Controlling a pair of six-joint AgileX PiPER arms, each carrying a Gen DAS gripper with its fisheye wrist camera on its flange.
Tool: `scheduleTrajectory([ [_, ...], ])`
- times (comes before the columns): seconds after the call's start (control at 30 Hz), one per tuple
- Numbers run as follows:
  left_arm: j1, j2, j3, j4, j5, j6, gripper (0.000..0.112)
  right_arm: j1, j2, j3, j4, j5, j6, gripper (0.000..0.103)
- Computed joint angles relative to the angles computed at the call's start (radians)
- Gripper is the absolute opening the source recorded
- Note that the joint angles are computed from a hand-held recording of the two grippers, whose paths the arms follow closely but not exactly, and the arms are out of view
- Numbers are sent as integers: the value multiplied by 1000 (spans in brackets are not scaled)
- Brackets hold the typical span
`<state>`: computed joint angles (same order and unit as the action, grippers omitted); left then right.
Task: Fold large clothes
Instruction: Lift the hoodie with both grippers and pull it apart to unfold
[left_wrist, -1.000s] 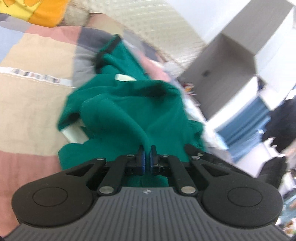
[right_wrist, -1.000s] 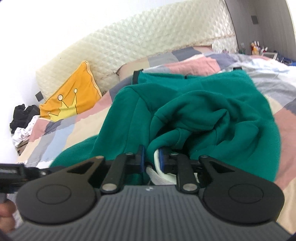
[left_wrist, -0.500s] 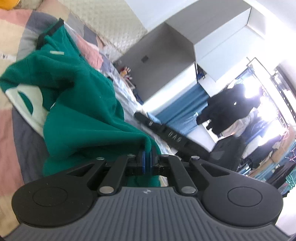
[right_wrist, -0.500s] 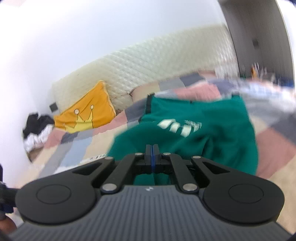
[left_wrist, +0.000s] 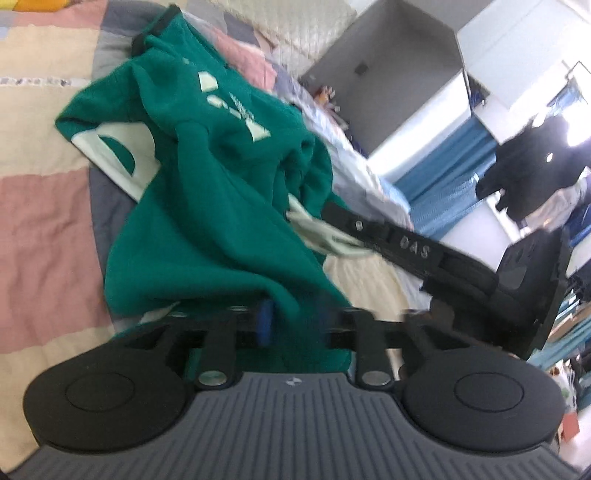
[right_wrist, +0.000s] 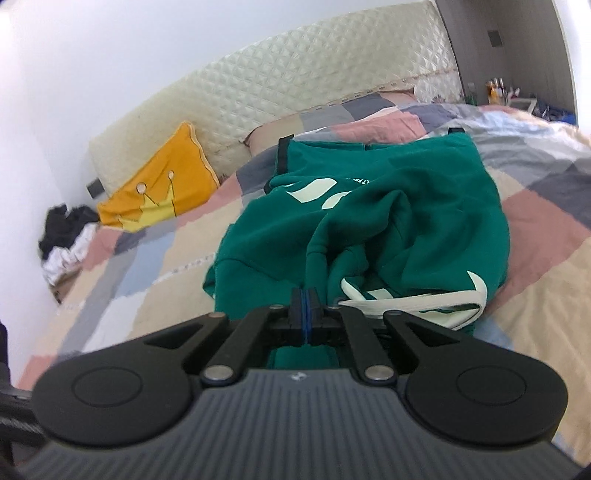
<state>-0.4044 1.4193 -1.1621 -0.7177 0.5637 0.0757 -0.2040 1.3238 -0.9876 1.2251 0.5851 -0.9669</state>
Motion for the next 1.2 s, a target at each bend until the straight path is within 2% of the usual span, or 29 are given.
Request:
scheduleTrajectory([
  [0.03,7,-13,11,-7,-15,6,60,-12,1,2,21,12,-9,6],
  [0.1,19,5,-14,9,-32,-3,61,-33,8,3,61,28,-27,7],
  [0.17,43,29,-38,4,-32,-7,61,-55,23,-7,78,47,-14,15],
  [0.2,56,37,-49,6,-30,-17,62,-66,34,-12,91,57,-6,32],
  [0.23,72,62,-68,-2,-28,-13,62,-84,48,-18,119,80,-14,55],
  [0.3,99,106,-114,3,-21,-25,62,-107,71,-23,174,115,-22,70],
  [0.4,142,185,-206,57,-8,-93,62,-115,120,-67,189,137,9,71],
  [0.47,135,228,-271,228,-41,-262,65,-99,155,-104,181,116,36,71],
  [0.5,136,239,-291,281,-59,-314,72,-88,181,-133,162,104,63,71],
  [0.63,191,303,-407,232,-42,-269,80,-60,272,-240,91,76,166,71],
  [0.73,206,397,-552,322,24,-325,83,-55,339,-306,67,92,233,71],
  [0.77,217,434,-594,313,47,-324,83,-52,358,-325,51,96,262,71],
  [0.83,246,516,-673,236,80,-290,83,-44,398,-368,18,107,321,82],
  [1.0,281,673,-777,130,106,-268,83,7,507,-499,-87,85,509,82],
  [1.2,329,805,-826,-210,141,-69,83,47,598,-546,-68,10,558,82],
])
